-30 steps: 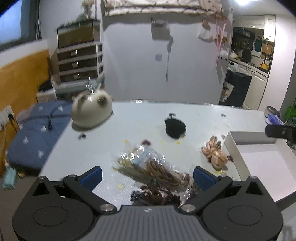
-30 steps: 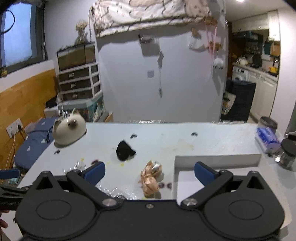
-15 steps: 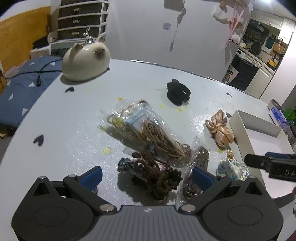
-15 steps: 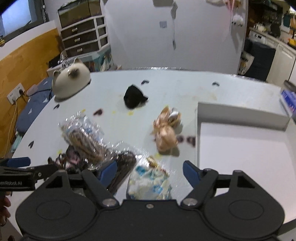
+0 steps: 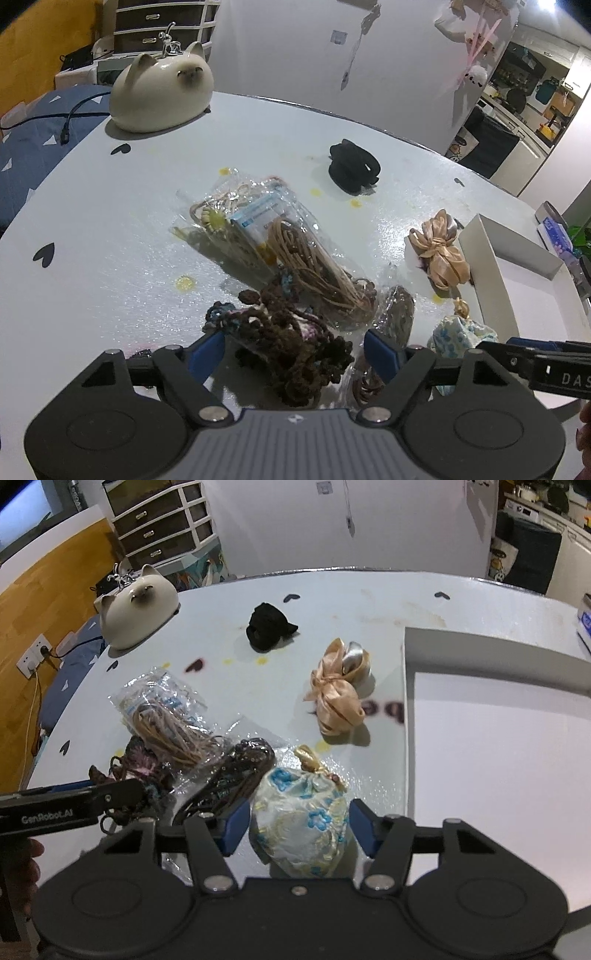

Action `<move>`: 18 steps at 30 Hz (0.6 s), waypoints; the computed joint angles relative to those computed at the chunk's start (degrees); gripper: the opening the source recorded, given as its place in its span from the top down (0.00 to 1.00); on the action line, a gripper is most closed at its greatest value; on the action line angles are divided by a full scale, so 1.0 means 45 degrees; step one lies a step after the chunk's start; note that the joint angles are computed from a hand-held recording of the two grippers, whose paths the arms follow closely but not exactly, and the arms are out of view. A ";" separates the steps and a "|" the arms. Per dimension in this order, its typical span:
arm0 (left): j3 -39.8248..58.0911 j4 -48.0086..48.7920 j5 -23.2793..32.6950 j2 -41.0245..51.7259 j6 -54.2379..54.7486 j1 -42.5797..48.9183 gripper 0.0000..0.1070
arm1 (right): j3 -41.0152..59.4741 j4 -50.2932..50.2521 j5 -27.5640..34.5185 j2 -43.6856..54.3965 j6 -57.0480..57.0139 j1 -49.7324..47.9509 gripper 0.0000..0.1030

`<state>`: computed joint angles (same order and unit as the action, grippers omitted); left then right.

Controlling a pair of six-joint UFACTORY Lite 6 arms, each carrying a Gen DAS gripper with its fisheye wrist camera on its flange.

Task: Organize soft objects
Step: 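Grasp the brown yarn bundle with the left tool while the right tool grasps the floral pouch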

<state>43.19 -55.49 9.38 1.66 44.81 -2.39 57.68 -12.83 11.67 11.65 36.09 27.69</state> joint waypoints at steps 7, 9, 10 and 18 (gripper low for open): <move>0.0354 0.1214 -0.0280 0.0695 -0.1656 -0.0210 0.37 | 0.0288 0.4311 -0.0085 0.0489 -0.4734 -0.0469 0.41; 0.0350 0.0868 -0.0224 0.0736 -0.1440 -0.0160 0.41 | 0.0441 0.5120 -0.0021 0.0674 -0.5700 -0.0548 0.41; 0.0325 0.0795 -0.0200 0.0713 -0.1405 -0.0149 0.46 | 0.0535 0.5506 0.0027 0.0787 -0.6159 -0.0592 0.42; -0.0160 0.0142 0.0223 0.0073 -0.0812 0.0231 0.64 | 0.1154 0.7520 0.0429 0.1625 -0.8737 -0.0670 0.46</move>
